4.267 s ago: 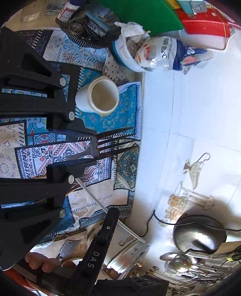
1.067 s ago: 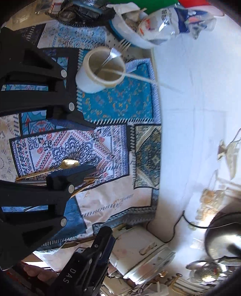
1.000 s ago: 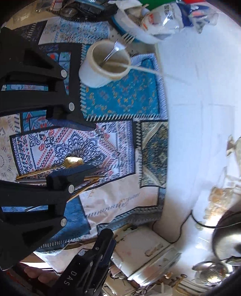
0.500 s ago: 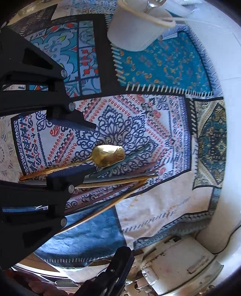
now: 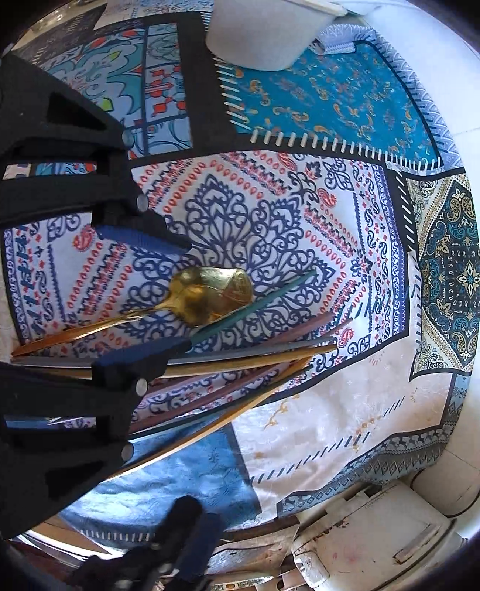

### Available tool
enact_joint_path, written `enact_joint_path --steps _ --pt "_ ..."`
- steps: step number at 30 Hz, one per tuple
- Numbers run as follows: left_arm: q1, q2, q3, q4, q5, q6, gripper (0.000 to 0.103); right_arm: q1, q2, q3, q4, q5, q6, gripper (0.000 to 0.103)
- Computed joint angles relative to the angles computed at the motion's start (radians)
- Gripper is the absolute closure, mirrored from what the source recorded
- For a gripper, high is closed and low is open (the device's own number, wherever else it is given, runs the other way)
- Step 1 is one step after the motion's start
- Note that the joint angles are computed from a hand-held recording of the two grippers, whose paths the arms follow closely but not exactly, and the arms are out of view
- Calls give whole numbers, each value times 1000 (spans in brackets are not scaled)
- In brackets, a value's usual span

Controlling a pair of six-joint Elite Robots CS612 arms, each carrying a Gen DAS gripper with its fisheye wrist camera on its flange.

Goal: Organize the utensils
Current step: 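Return the left tool to the pile and grasp the gold spoon, then grasp a dark green chopstick with the right tool while the left tool holds the spoon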

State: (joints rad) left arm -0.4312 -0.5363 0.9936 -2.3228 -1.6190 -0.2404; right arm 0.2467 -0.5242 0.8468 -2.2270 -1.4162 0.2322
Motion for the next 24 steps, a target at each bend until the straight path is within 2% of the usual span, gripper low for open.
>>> enact_joint_path --steps 3,10,15,19,24 --pt "-8 12 -15 -13 26 3 51 -1 -5 14 -9 12 0 72" --pt "-29 25 -13 -75 129 14 52 -2 9 2 29 70 -10 72" --pt "-26 22 4 -118 132 12 68 -2 32 -33 62 113 -17 77" --pt "-23 14 28 -153 126 25 69 -2 62 -82 99 141 -19 82" --pt "-16 8 34 -152 96 21 70 -1 107 -162 150 160 -23 89"
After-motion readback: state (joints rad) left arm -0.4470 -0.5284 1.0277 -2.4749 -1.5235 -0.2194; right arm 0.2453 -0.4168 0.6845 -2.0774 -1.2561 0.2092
